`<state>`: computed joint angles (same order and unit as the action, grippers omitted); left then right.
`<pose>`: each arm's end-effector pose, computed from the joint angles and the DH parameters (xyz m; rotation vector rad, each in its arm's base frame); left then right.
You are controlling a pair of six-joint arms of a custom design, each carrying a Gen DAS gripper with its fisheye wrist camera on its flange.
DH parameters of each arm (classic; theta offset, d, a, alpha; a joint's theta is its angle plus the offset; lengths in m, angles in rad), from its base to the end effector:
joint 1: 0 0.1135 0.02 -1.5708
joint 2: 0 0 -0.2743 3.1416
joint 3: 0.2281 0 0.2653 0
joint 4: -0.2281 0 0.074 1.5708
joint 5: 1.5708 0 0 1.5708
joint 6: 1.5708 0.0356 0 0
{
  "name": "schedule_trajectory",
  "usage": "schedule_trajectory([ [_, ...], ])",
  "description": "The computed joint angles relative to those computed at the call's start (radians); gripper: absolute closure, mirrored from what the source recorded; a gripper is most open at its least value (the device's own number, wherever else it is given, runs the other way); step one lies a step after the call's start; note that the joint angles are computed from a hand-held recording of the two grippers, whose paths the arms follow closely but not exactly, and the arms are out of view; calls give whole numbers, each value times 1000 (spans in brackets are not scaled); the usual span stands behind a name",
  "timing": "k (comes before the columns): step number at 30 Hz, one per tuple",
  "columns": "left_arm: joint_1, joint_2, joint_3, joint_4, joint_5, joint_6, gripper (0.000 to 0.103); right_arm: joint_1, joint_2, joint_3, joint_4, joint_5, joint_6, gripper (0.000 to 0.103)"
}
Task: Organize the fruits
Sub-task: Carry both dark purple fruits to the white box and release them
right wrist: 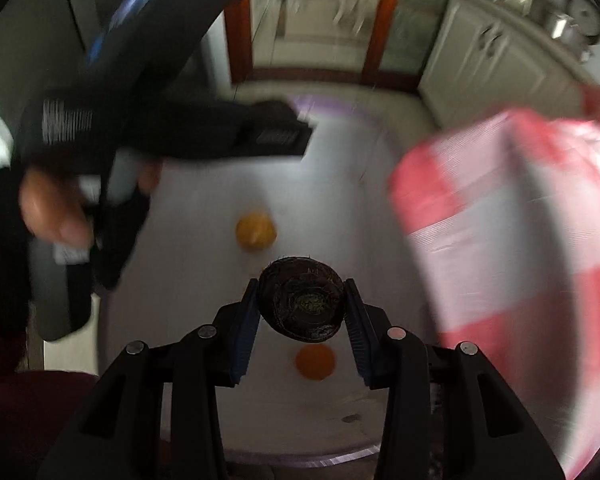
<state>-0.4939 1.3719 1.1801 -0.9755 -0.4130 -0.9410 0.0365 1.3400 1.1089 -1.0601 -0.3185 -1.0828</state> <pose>0.2470 -0.1167 0.2940 -0.6774 2.4829 0.0601 0.2517 0.0203 0.2761 -1.5052 2.2862 0.1883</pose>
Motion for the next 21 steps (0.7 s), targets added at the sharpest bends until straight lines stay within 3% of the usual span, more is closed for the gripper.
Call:
schedule_trajectory([
  [9, 106, 164, -53, 52, 151, 132, 64, 202, 18, -254, 183, 260, -25, 62],
  [19, 127, 184, -92, 104, 215, 169, 63, 238, 11, -281, 169, 302, -17, 60],
  [21, 135, 175, -94, 102, 213, 175, 60, 245, 22, -256, 163, 294, 1, 49],
])
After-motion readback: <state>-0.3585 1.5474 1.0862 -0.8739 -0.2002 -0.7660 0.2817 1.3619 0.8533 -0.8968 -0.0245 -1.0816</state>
